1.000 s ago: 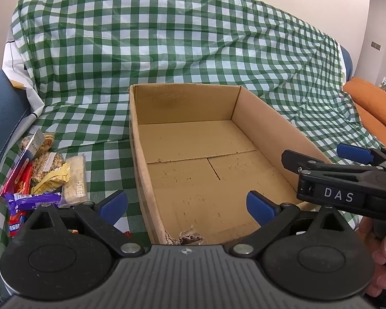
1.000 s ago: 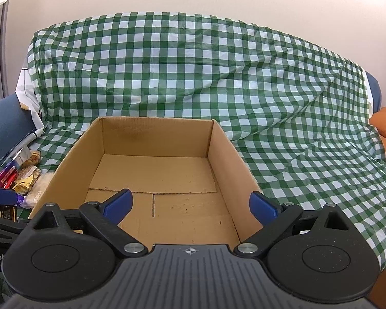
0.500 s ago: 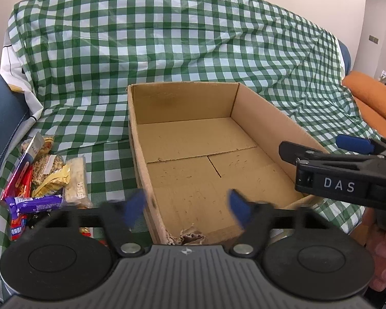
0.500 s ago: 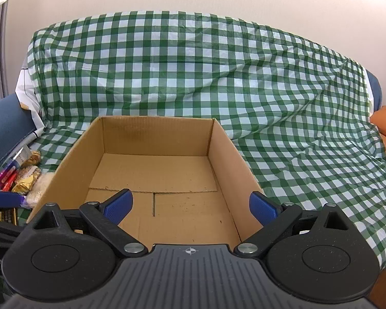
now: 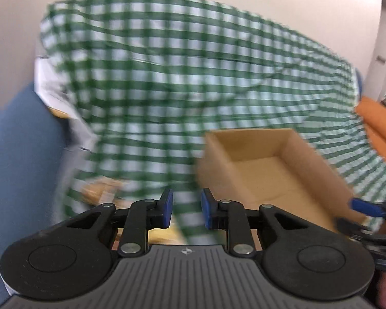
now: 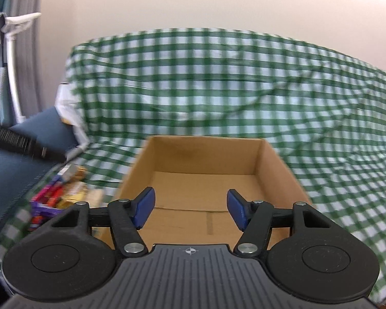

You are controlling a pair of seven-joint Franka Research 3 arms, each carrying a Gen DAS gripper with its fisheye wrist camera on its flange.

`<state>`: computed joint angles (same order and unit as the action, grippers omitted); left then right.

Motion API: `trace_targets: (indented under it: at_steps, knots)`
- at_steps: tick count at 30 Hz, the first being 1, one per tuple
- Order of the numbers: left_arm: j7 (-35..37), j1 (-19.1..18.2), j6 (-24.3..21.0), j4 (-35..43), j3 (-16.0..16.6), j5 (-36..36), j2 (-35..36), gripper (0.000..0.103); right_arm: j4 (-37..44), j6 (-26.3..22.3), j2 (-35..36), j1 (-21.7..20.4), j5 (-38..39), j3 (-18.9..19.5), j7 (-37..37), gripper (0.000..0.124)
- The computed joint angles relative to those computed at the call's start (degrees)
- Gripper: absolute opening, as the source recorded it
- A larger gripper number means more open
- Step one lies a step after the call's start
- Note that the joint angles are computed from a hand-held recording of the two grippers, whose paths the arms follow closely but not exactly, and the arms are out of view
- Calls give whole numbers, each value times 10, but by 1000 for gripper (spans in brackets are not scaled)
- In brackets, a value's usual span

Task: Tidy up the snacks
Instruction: 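Grasp the red square snack packet with the left gripper while the right gripper moves toward the snack pile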

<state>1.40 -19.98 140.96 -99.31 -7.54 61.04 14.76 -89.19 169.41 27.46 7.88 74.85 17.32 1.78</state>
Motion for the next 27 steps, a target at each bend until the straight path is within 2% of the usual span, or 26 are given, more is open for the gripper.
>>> trace_targets:
  at_steps: [3, 5, 7, 8, 10, 13, 14, 15, 17, 19, 22, 25, 27]
  knots:
    - [-29, 11, -9, -52, 8, 15, -25, 26, -12, -87, -17, 9, -66, -13, 51, 66]
    - [-72, 32, 6, -82, 1, -16, -38, 26, -28, -114, -26, 19, -89, -12, 35, 68]
    - [-111, 28, -5, -98, 5, 20, -53, 29, -55, -141, -41, 34, -124, -13, 10, 68]
    - [-120, 33, -2, -102, 3, 23, -56, 29, -69, -130, -44, 45, -131, -9, -22, 68]
    - [-127, 42, 2, -105, -2, 9, -58, 29, -85, -104, -42, 73, -166, -14, -37, 68]
    - [-111, 51, 0, -96, -7, -18, -50, 29, -91, -78, -21, 135, -286, -61, 93, 68]
    - [-101, 52, -2, -92, -8, -26, -45, 29, -100, -53, -17, 140, -299, -58, 99, 70]
    - [-91, 52, -5, -87, -9, -32, -41, 29, -110, 0, -8, 136, -298, -36, 66, 70]
    - [-83, 48, -11, -82, -9, -33, -36, 29, -118, 27, 1, 146, -321, -34, 89, 70]
    - [-81, 46, -14, -78, -6, -31, -32, 33, -116, 30, 8, 176, -360, -67, 158, 71]
    - [-77, 43, -20, -74, -4, -31, -28, 34, -100, 67, 41, 224, -437, -121, 203, 70]
    - [-70, 41, -25, -73, -4, -33, -27, 34, -59, 6, 66, 267, -479, -185, 302, 70]
    - [-67, 41, -27, -72, -3, -32, -27, 36, -34, -33, 81, 275, -500, -204, 354, 68]
